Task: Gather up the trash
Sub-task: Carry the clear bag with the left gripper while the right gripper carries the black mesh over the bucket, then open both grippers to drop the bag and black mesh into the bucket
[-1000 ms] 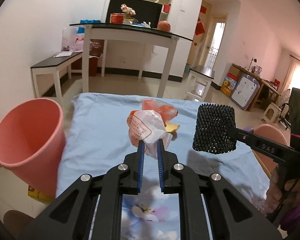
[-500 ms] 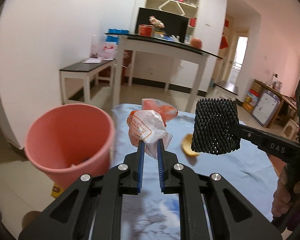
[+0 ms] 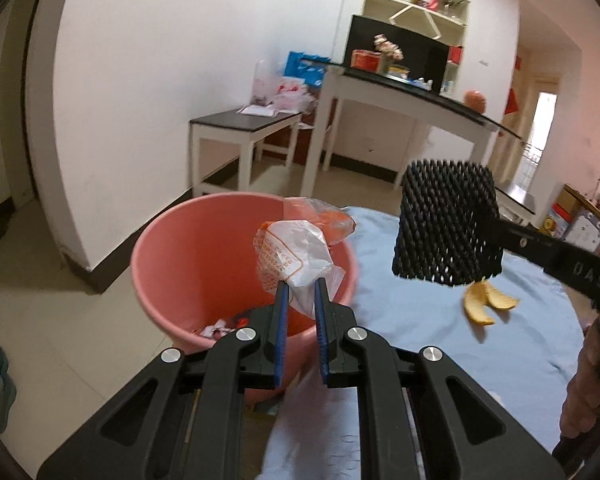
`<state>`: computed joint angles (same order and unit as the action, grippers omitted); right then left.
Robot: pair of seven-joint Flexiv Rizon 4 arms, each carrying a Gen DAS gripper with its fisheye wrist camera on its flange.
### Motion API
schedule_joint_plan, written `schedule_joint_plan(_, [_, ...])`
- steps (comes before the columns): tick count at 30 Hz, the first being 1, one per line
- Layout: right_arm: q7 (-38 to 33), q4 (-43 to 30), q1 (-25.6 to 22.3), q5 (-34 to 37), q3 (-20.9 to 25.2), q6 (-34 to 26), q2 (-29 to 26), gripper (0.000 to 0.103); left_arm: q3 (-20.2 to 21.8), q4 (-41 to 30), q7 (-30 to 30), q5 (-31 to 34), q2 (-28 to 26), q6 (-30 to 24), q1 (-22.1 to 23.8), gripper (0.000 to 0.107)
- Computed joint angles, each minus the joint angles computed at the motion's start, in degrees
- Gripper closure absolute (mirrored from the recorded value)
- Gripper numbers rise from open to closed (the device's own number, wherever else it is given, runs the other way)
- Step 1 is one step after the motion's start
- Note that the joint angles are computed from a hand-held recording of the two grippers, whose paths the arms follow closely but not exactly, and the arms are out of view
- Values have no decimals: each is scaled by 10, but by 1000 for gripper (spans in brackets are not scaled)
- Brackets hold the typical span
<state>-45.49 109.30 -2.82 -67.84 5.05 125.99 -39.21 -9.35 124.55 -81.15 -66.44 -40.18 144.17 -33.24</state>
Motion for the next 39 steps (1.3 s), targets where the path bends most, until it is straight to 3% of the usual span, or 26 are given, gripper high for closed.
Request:
schedule_joint_plan(12, [24,-65,38,-29,19,-54,-41,94,15,32,-55,27,-2,-24,25,94])
schedule_joint_plan(20, [23,-90,50,-37,30,-81,-61,94,17,29,-58,-5,-6,-22,18,92])
schedule_joint_plan(28, [18,-95,37,-44,51,-96,-71,92,22,53,-119,46,5,-41,35,91])
schedule_joint_plan(31, [60,-116,16,-100,66,-100,-83,86,27,55,-124,48,6,-44,30,91])
schedule_joint_plan(33, [73,-119,21,-109,54,-90,-82,69,30,56,-123,48,8,-47,28,91])
schedule_joint_plan(34, [66,-114,27,-96,47,-82,-80,66,31,56,-122,48,8,-48,27,91])
schedule_joint_plan(39, [77,-103,41,-94,12,-50,-71,66,32,54,-116,41,12,-49,20,91])
